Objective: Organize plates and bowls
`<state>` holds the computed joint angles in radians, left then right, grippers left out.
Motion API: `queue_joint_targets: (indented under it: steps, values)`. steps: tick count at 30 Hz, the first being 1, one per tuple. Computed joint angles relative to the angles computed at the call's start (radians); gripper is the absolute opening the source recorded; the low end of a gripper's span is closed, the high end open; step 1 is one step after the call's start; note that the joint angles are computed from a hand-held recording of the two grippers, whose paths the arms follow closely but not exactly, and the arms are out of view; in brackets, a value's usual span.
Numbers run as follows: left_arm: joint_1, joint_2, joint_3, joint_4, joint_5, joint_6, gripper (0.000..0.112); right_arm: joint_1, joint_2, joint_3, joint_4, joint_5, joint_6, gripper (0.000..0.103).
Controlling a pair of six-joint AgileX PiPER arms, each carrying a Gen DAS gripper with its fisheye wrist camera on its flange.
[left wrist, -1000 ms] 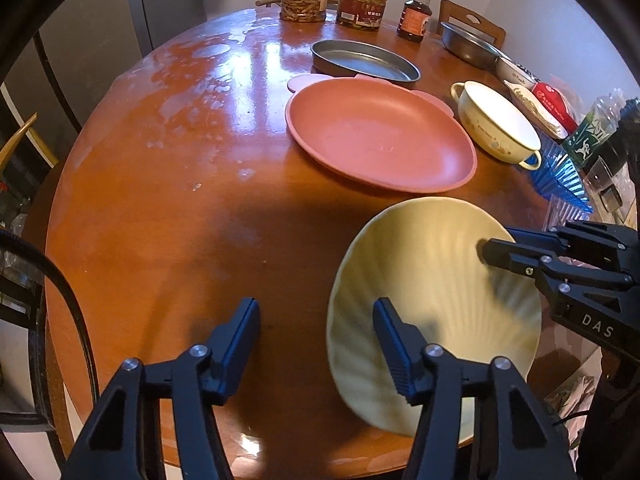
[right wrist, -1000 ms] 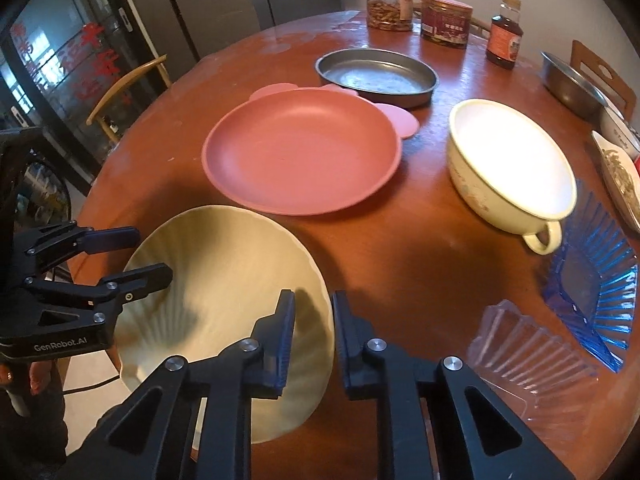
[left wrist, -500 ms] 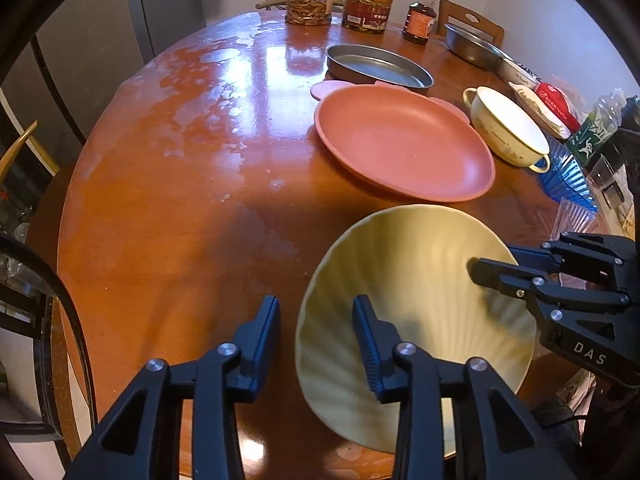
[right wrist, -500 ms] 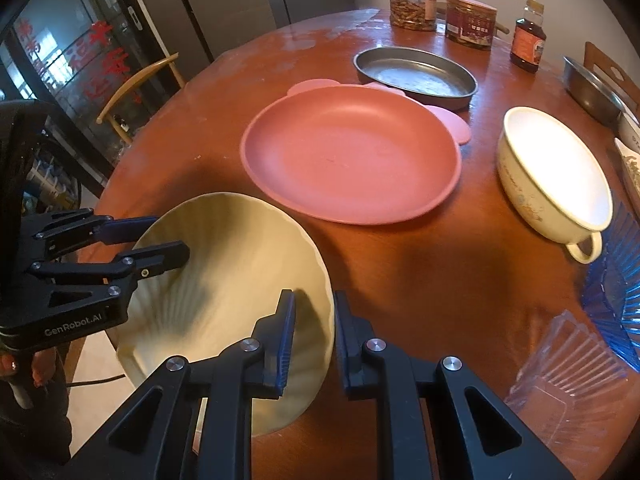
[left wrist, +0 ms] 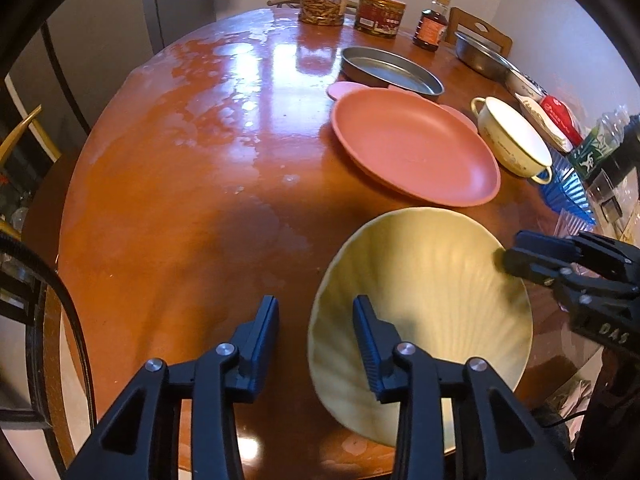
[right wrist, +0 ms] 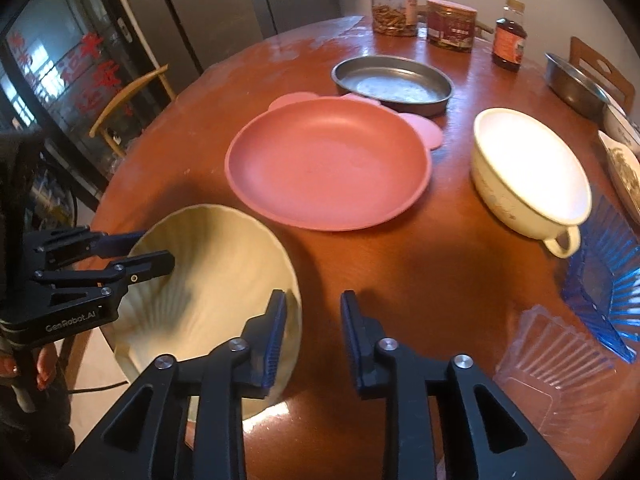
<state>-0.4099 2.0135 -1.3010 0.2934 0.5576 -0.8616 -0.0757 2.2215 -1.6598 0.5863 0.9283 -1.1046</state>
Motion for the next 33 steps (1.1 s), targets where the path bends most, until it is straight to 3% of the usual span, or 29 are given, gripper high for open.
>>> queue_joint_targets:
  steps: [5, 8, 16, 23, 33]
  values:
    - [-0.005, -0.049, 0.024, 0.084, -0.004, -0.103, 0.046, -0.031, -0.029, 0.013, 0.038, -0.001, -0.019, 0.036]
    - [-0.021, -0.062, 0.005, 0.143, 0.026, -0.159, 0.057, -0.043, -0.042, 0.017, 0.057, 0.009, -0.028, 0.039]
    - [-0.062, -0.066, -0.075, 0.246, 0.115, -0.227, 0.059, -0.06, -0.076, 0.033, 0.102, 0.02, -0.038, 0.05]
    - [-0.05, -0.037, -0.201, 0.239, 0.191, -0.131, 0.061, -0.062, -0.075, -0.001, 0.108, 0.018, 0.019, 0.055]
    - [0.034, 0.097, -0.423, 0.134, 0.258, 0.078, 0.066, -0.022, 0.031, -0.218, 0.037, 0.058, 0.206, 0.058]
